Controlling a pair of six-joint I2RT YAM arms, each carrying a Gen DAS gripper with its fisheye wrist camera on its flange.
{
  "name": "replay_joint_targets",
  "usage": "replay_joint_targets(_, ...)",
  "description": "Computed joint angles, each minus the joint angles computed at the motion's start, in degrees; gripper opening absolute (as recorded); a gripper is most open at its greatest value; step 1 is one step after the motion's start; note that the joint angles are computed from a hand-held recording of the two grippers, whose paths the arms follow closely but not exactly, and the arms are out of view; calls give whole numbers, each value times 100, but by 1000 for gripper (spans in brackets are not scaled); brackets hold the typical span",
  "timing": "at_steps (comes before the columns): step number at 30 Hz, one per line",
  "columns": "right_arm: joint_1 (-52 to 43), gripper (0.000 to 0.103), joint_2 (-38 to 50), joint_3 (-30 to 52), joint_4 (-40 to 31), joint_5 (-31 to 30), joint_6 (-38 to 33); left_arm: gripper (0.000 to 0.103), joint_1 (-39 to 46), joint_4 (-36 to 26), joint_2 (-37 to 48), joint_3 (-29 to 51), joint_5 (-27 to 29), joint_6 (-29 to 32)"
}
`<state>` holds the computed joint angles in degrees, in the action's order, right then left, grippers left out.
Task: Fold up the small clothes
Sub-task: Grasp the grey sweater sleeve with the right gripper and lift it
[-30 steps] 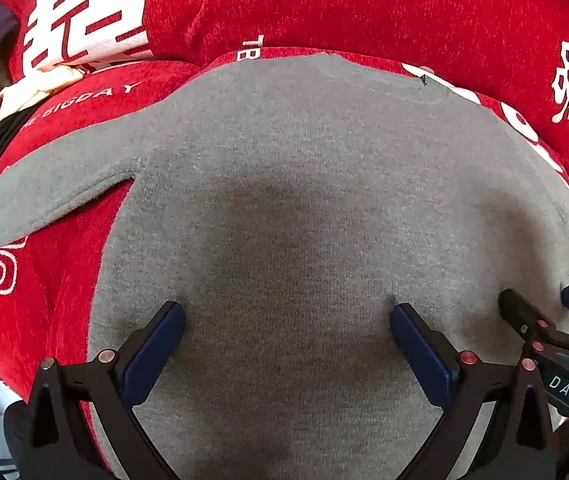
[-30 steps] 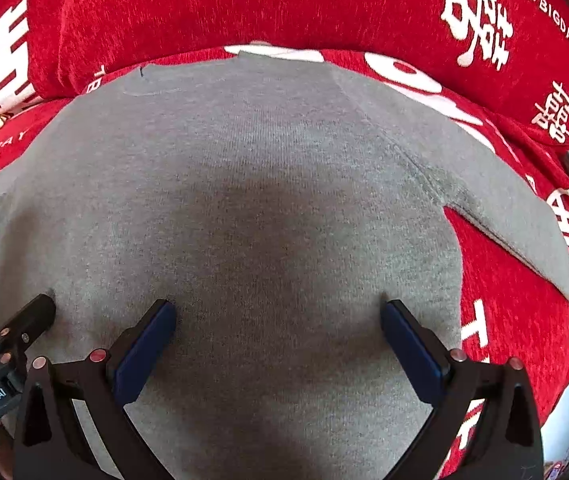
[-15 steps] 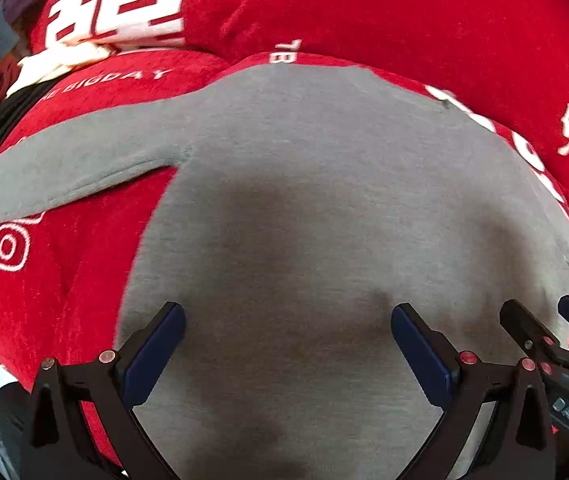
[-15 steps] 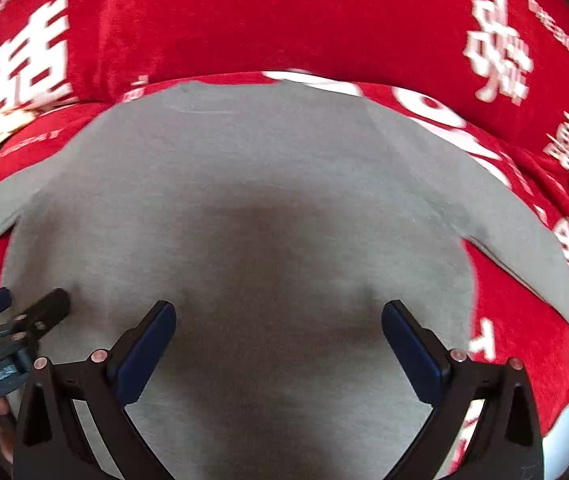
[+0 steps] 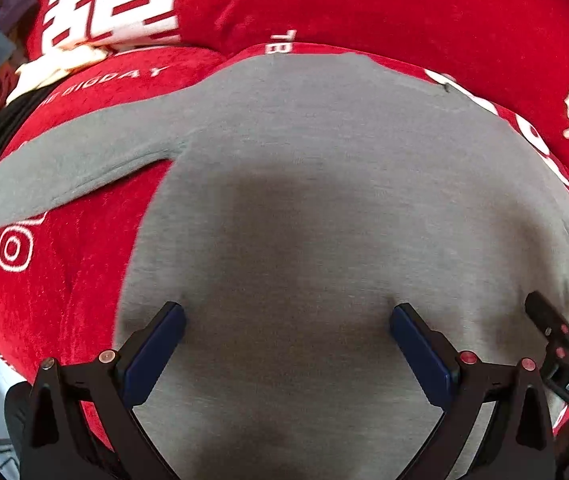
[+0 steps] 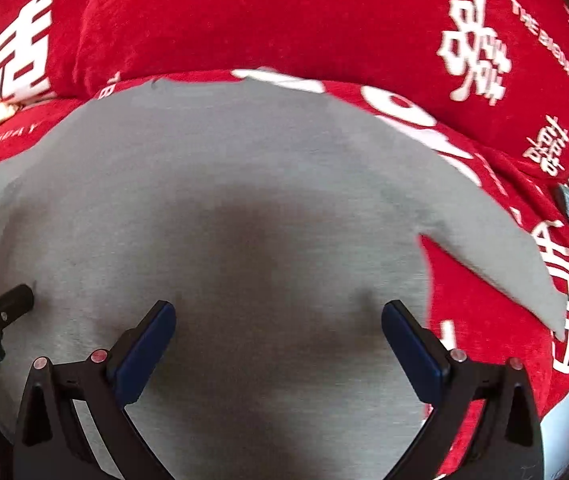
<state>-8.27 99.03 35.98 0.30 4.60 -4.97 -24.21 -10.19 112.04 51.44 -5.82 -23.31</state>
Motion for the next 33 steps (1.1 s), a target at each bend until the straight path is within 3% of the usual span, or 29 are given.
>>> replay_joint_targets(7,-671,102,-382,19,-79,-199,-223,103,-471,-406,129,569,-235,-26)
replay_joint_targets(16,-1488,102,-254,193,19,-536,-448,103,-1044,-1022,709,1806,-360,-258)
replay_joint_targets(22,-2863,102,400,605,80,-1065,-700,103,-1510,-1676,1553,3229,-459,-411)
replay_joint_targets(29,-4858,102,1656,1881,-274,-1660,-631,103,-1930,-2527,2712,5169,-570,-401)
replay_joint_targets(33,-5474,102,2254,2663,-381,-2094,-546,103,-2105,-3155,3561,6578,-615,-411)
